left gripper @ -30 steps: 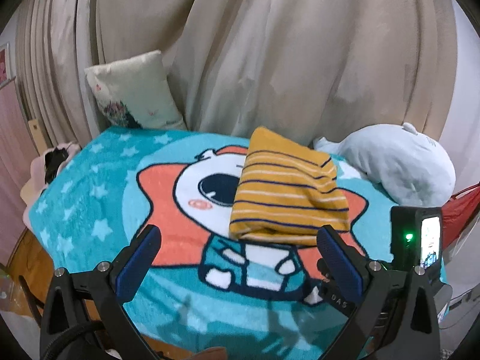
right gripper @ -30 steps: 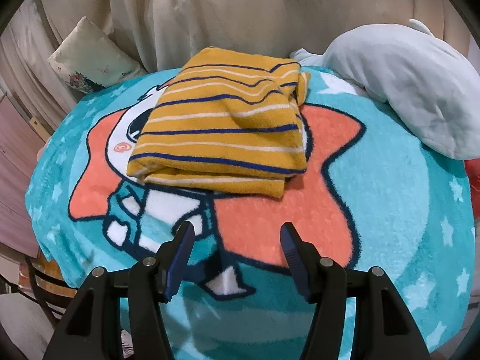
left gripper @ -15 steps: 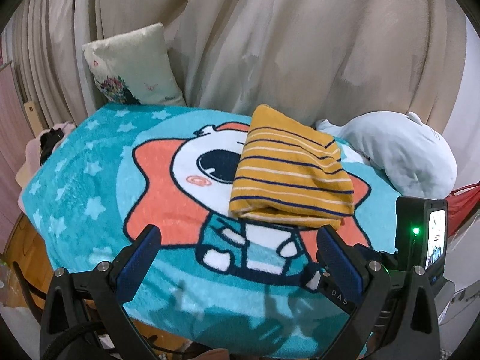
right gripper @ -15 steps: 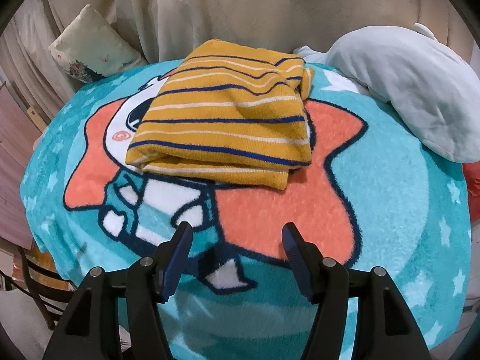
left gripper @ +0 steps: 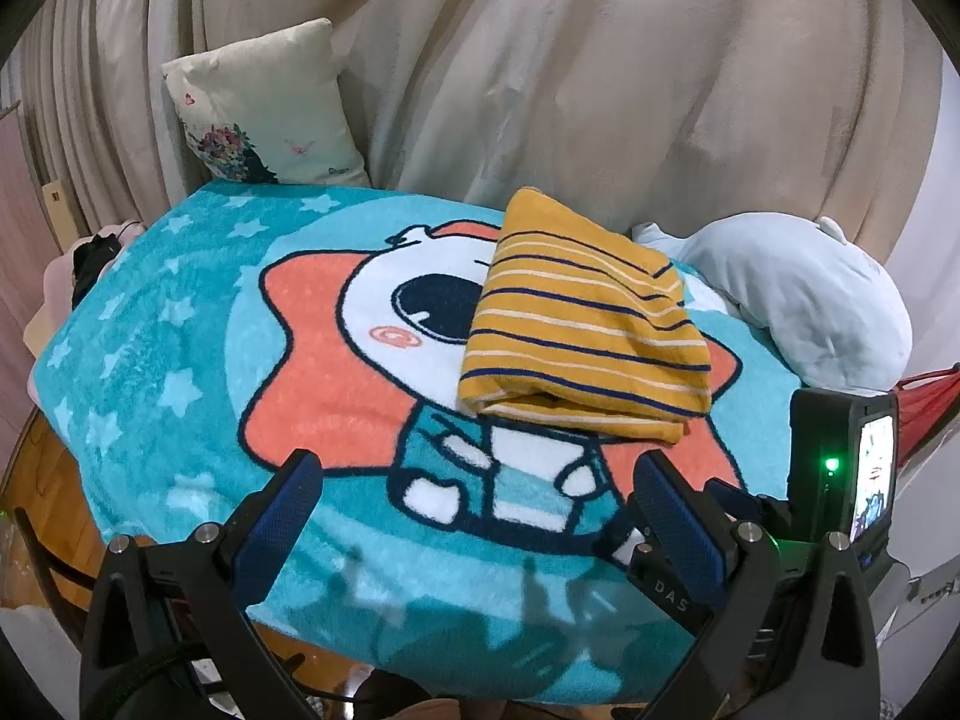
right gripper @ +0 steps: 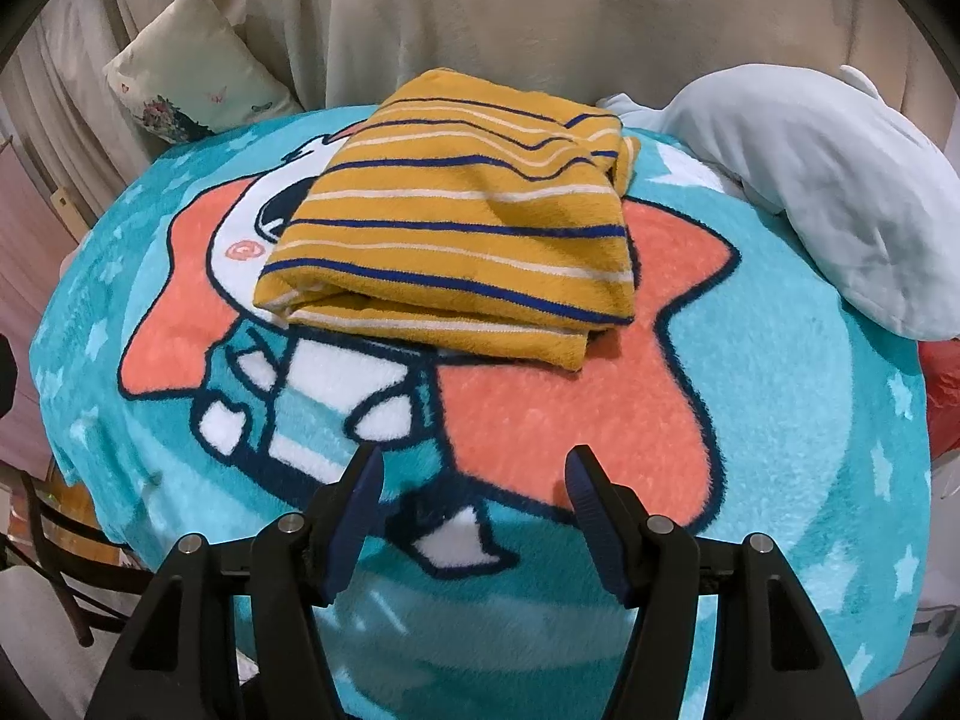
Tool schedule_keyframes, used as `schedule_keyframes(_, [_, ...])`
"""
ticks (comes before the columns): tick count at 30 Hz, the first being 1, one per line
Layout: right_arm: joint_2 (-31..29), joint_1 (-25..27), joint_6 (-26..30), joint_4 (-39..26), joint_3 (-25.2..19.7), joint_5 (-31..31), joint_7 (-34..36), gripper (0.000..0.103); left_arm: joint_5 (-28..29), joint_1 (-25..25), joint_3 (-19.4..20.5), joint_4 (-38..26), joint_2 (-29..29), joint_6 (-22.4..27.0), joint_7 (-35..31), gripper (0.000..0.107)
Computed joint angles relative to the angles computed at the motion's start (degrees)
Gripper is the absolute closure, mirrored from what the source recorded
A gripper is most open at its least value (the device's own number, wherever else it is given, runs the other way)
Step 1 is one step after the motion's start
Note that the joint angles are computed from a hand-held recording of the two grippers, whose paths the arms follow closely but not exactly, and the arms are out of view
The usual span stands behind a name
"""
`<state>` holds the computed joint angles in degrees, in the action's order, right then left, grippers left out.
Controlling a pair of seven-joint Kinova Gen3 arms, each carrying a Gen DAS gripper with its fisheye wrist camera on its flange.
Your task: Fold small clothes
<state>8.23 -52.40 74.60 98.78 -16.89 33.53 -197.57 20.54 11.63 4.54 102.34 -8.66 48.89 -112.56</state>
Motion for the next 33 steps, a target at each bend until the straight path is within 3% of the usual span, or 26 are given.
schedule_keyframes(11, [2.1, -0.7, 2.3, -2.5, 0.8, -1.0, 2.3, 0.034, 0.5, -0.3, -0.5, -0.1, 0.6, 0.6, -1.0, 0.004])
schedule_keyframes(33, [3.0, -0.5, 1.0, -2.7, 1.9, -2.4, 3.9, 0.033, 0.9, -1.4, 0.2, -2.2, 3.9, 4.1, -1.6, 0.004])
